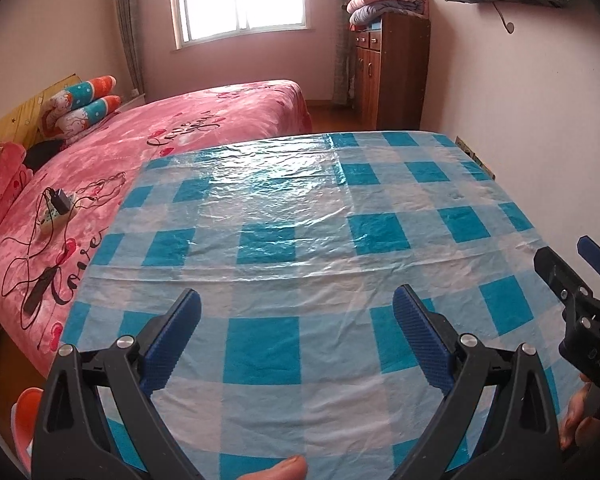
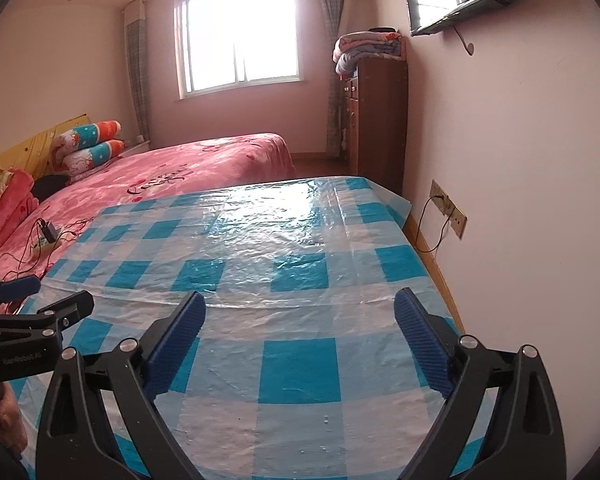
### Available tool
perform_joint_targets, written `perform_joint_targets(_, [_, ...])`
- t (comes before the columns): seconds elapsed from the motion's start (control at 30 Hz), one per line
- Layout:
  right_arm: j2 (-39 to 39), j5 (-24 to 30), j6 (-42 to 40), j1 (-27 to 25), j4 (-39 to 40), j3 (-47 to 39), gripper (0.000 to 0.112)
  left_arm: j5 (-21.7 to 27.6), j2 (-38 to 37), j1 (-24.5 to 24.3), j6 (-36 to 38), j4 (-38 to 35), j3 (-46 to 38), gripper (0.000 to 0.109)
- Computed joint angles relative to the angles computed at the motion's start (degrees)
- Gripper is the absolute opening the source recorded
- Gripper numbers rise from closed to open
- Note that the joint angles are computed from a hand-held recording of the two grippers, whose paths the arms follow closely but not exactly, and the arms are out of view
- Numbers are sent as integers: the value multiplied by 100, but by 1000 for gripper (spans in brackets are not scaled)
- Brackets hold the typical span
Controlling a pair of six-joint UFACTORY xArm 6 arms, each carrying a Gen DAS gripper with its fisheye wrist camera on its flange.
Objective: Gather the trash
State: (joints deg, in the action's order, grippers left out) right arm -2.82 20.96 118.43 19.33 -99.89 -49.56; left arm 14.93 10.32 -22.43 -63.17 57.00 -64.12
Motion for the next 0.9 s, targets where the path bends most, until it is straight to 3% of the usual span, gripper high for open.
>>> perform_joint_targets(0.9, [-109, 151, -73, -45, 45, 137, 94, 237, 134, -162, -679, 630, -177, 97])
